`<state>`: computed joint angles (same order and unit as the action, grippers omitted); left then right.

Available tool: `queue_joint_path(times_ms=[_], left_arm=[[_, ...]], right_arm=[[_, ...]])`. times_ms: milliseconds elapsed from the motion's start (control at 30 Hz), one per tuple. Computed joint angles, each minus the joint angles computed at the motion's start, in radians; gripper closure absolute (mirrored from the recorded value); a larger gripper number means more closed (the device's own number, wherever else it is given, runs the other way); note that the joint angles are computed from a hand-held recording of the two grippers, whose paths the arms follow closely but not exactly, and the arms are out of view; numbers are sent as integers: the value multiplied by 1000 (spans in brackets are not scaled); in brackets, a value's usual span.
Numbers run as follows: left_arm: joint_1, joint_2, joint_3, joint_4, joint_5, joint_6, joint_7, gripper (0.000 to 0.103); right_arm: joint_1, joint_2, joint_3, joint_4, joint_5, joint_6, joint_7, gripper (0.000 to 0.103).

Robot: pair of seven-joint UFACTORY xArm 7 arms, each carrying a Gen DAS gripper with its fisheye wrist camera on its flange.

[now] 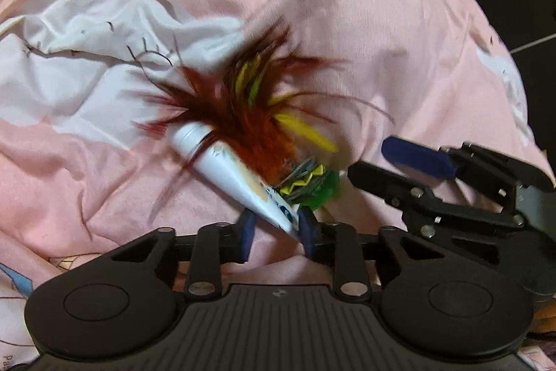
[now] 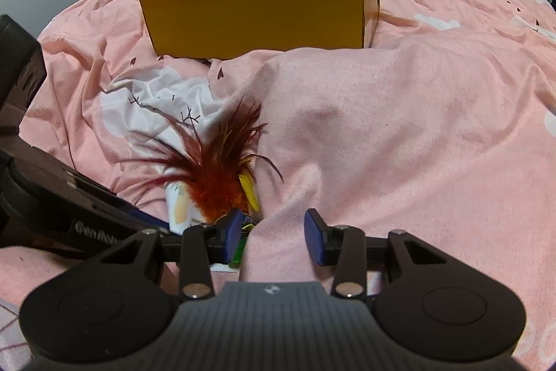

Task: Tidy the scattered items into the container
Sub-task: 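Grasp the white Vaseline lotion tube with the left tool, then grasp the red-and-yellow feather toy with the right tool while the left tool holds the tube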

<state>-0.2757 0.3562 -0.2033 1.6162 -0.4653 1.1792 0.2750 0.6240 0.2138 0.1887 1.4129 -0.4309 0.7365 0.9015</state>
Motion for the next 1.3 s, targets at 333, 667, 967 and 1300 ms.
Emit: queue_joint_path(times_ms=[333, 667, 967, 1300], left_arm=[[45, -70, 26, -52, -37, -138, 5, 91], [49, -73, 39, -51, 38, -194, -34, 93], [37, -42, 35, -42, 86, -117, -46, 69], [35, -31, 22, -52, 76, -151, -32, 80]], right_arm=[[1, 9, 2, 3, 2, -34, -33, 59], [12, 107, 4, 110, 105, -31, -209, 70], [29, 184, -18, 201, 151, 36, -277, 70], [49, 297, -39, 339, 169, 134, -369, 65]])
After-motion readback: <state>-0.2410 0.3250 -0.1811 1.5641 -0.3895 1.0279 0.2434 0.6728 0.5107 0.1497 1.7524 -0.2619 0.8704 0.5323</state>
